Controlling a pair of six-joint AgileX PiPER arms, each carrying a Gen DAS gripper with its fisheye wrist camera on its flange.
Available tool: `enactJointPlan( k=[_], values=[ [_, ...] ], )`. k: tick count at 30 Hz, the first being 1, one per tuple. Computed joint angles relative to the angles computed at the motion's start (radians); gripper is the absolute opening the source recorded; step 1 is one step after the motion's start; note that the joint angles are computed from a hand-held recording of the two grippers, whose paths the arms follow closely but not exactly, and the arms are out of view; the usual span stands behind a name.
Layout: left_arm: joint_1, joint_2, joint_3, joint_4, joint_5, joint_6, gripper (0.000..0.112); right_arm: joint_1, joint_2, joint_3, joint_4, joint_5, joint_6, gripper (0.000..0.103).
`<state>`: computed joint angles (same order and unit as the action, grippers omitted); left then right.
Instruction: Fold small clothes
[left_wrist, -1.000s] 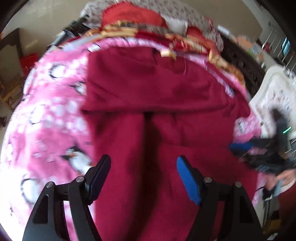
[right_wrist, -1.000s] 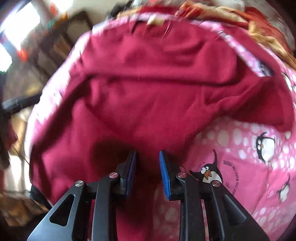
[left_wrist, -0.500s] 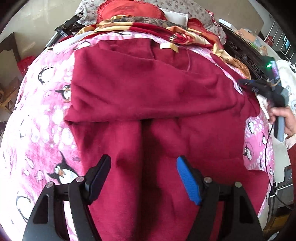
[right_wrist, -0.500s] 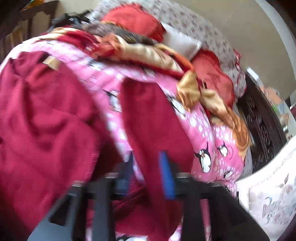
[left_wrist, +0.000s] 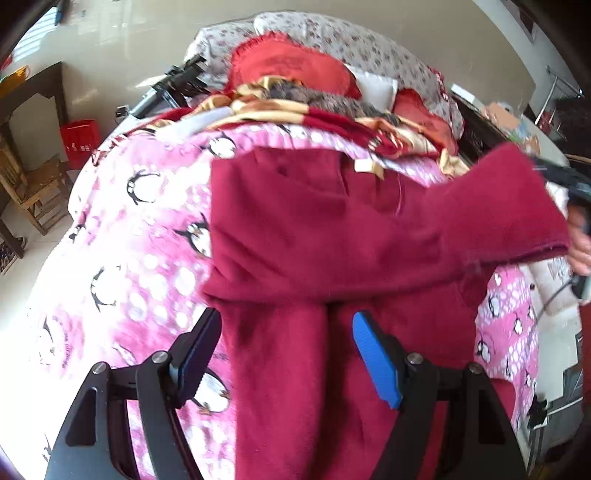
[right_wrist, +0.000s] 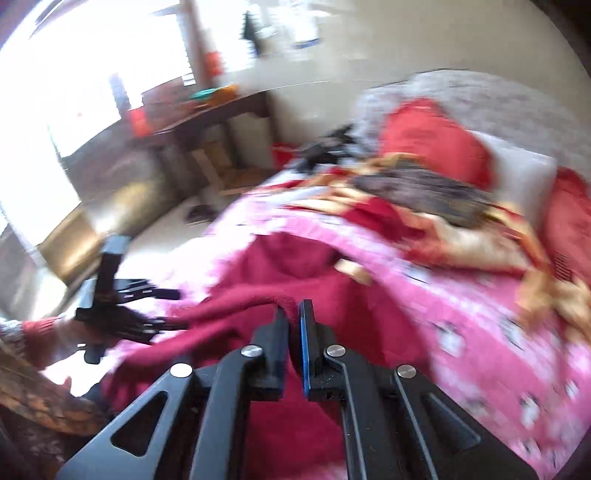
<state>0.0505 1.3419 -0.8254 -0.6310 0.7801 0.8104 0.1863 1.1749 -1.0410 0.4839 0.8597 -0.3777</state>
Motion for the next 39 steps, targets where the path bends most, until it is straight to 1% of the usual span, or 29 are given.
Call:
enactJointPlan(
  k=[1, 2, 3, 5, 6, 7, 9, 11, 13, 15, 17, 18, 19, 21, 22, 23, 24, 25, 26, 27, 28, 29, 31, 33, 34, 36, 37, 38, 39],
  values=[
    [0.009, 0.007, -0.007, 0.000, 0.001, 0.000, 0.077, 0.033, 0.098, -0.041, -0.010, -0.024, 0.026, 0.000],
    [0.011, 0.012, -0.011, 0.005, 0.002, -0.004, 0.077, 0.040, 0.194, -0.090, 0.002, -0.009, 0.026, 0.000],
    [0.017, 0.021, -0.017, 0.005, 0.006, -0.003, 0.077, 0.060, 0.294, -0.125, 0.004, -0.031, 0.048, 0.000],
    [0.022, 0.035, -0.025, 0.002, 0.015, 0.001, 0.077, 0.116, 0.494, -0.221, -0.111, -0.082, 0.206, 0.000],
    [0.029, 0.042, -0.033, 0.003, 0.023, 0.006, 0.077, 0.124, 0.563, -0.261, -0.159, -0.095, 0.278, 0.000],
    [0.026, 0.051, -0.042, 0.003, 0.027, 0.008, 0.077, 0.128, 0.607, -0.284, -0.202, -0.113, 0.350, 0.003],
    [0.017, 0.062, -0.053, 0.002, 0.020, 0.017, 0.078, 0.127, 0.640, -0.292, -0.318, -0.162, 0.520, 0.007],
    [-0.012, 0.086, -0.068, 0.018, -0.012, -0.003, 0.078, 0.114, 0.582, -0.218, -0.301, -0.240, 0.541, 0.007],
    [-0.046, 0.125, -0.093, 0.019, -0.045, -0.024, 0.078, 0.088, 0.461, -0.102, -0.210, -0.303, 0.469, 0.012],
    [-0.072, 0.154, -0.109, 0.001, -0.091, -0.027, 0.078, 0.088, 0.334, -0.001, -0.259, -0.329, 0.501, 0.015],
    [-0.110, 0.208, -0.147, -0.023, -0.146, -0.045, 0.078, 0.094, 0.203, 0.102, -0.328, -0.334, 0.552, 0.017],
    [-0.123, 0.230, -0.163, -0.023, -0.164, -0.059, 0.078, 0.116, 0.121, 0.170, -0.393, -0.327, 0.621, 0.017],
    [-0.148, 0.264, -0.188, -0.013, -0.198, -0.095, 0.078, 0.129, 0.074, 0.212, -0.431, -0.323, 0.670, 0.017],
    [-0.177, 0.318, -0.233, 0.011, -0.230, -0.147, 0.078, 0.156, -0.038, 0.320, -0.511, -0.308, 0.775, 0.017],
    [-0.195, 0.358, -0.268, 0.038, -0.238, -0.193, 0.076, 0.193, -0.078, 0.345, -0.598, -0.278, 0.874, 0.017],
    [-0.206, 0.383, -0.293, 0.059, -0.232, -0.223, 0.073, 0.235, -0.114, 0.378, -0.693, -0.248, 0.974, 0.017],
    [-0.220, 0.414, -0.326, 0.080, -0.215, -0.249, 0.052, 0.288, -0.156, 0.414, -0.791, -0.201, 1.073, 0.017],
    [-0.236, 0.436, -0.354, 0.123, -0.198, -0.279, 0.027, 0.345, -0.192, 0.440, -0.863, -0.164, 1.173, 0.017],
    [-0.258, 0.451, -0.374, 0.195, -0.197, -0.328, 0.022, 0.385, -0.223, 0.483, -0.907, -0.160, 1.264, 0.017],
    [-0.275, 0.455, -0.382, 0.240, -0.202, -0.355, 0.017, 0.405, -0.241, 0.506, -0.925, -0.154, 1.315, 0.017],
    [-0.283, 0.447, -0.382, 0.245, -0.201, -0.351, 0.012, 0.421, -0.243, 0.530, -0.920, -0.158, 1.330, 0.017],
    [-0.283, 0.430, -0.378, 0.227, -0.195, -0.325, 0.012, 0.463, -0.239, 0.546, -0.954, -0.143, 1.384, 0.017],
    [-0.278, 0.388, -0.374, 0.200, -0.183, -0.283, 0.011, 0.597, -0.194, 0.557, -1.089, -0.073, 1.560, 0.017],
    [-0.258, 0.362, -0.398, 0.160, -0.135, -0.250, 0.011, 0.667, -0.148, 0.555, -1.173, -0.024, 1.657, 0.017],
    [-0.244, 0.358, -0.426, 0.145, -0.095, -0.249, 0.011, 0.698, -0.115, 0.551, -1.217, 0.008, 1.702, 0.017],
    [-0.219, 0.358, -0.466, 0.131, -0.049, -0.262, 0.011, 0.702, -0.050, 0.538, -1.252, 0.028, 1.707, 0.016],
    [-0.203, 0.363, -0.484, 0.130, -0.028, -0.278, 0.011, 0.693, -0.032, 0.528, -1.250, 0.032, 1.695, 0.003],
    [-0.191, 0.363, -0.486, 0.136, -0.024, -0.288, 0.011, 0.686, -0.038, 0.524, -1.239, 0.032, 1.680, 0.000],
    [-0.182, 0.364, -0.482, 0.147, -0.030, -0.296, 0.011, 0.696, -0.085, 0.524, -1.226, 0.033, 1.676, 0.000]
  ],
)
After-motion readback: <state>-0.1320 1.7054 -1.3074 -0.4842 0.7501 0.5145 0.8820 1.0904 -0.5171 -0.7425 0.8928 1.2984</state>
